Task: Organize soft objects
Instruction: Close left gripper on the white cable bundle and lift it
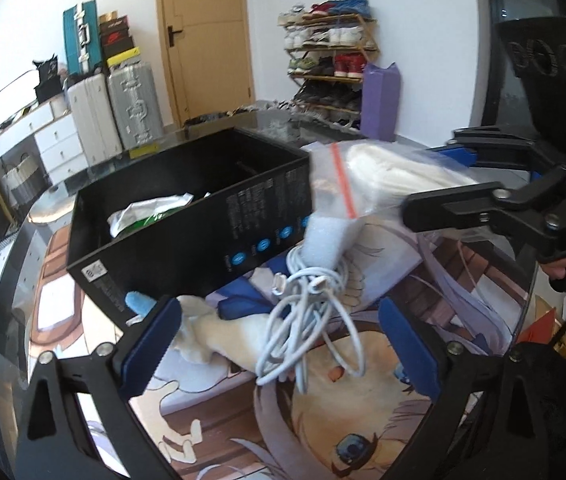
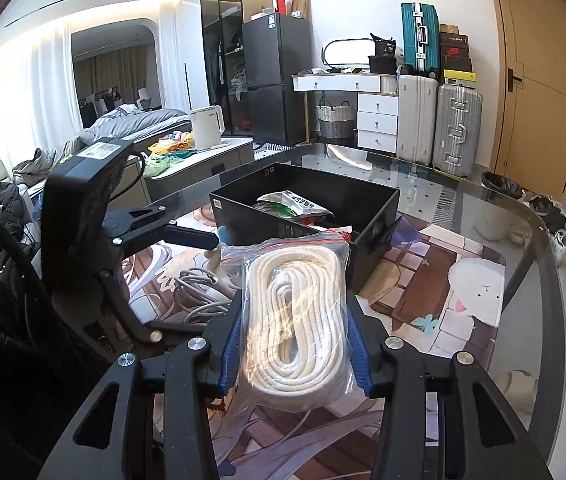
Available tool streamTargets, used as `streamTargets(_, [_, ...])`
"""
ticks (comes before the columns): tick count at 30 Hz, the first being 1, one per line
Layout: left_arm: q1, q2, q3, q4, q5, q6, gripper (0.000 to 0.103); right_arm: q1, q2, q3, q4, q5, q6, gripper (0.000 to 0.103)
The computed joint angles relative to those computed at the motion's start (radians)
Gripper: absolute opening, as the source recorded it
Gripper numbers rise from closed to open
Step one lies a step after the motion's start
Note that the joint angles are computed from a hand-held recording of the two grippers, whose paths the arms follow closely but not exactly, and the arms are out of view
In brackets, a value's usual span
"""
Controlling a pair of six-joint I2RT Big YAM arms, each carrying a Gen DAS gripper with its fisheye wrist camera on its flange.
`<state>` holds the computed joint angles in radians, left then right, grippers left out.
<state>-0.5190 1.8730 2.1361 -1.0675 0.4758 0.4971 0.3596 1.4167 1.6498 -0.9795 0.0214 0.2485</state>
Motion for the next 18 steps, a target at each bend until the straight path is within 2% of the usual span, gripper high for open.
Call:
streamTargets(5, [-0.004, 0.009, 0.015, -0.030, 0.000, 0.028, 0.075, 0.003, 0.002, 0.004, -0.004, 0.007, 0.000, 0.045])
streamTargets(7, [-0.003, 0.019, 0.034, -0.050, 0.012, 0.027, 0.065, 0.004, 0.002, 0.008, -0.007, 0.008, 0.000, 0.045])
streamTargets(9, [-0.002, 0.034, 0.058, -0.078, 0.017, 0.025, 0.045, 0.004, 0.003, 0.009, -0.009, 0.009, -0.001, 0.045])
streamTargets(11, [0.001, 0.039, 0.065, -0.080, 0.019, 0.013, 0.037, 0.004, 0.003, 0.009, -0.009, 0.011, -0.001, 0.045])
streamTargets(14, [0.009, 0.049, 0.083, -0.092, 0.045, -0.011, 0.032, 0.002, 0.003, 0.010, -0.010, 0.015, -0.002, 0.045])
streamTargets(18, [0.012, 0.050, 0.086, -0.101, 0.055, -0.001, 0.030, 0.002, 0.001, 0.010, -0.012, 0.017, -0.004, 0.045])
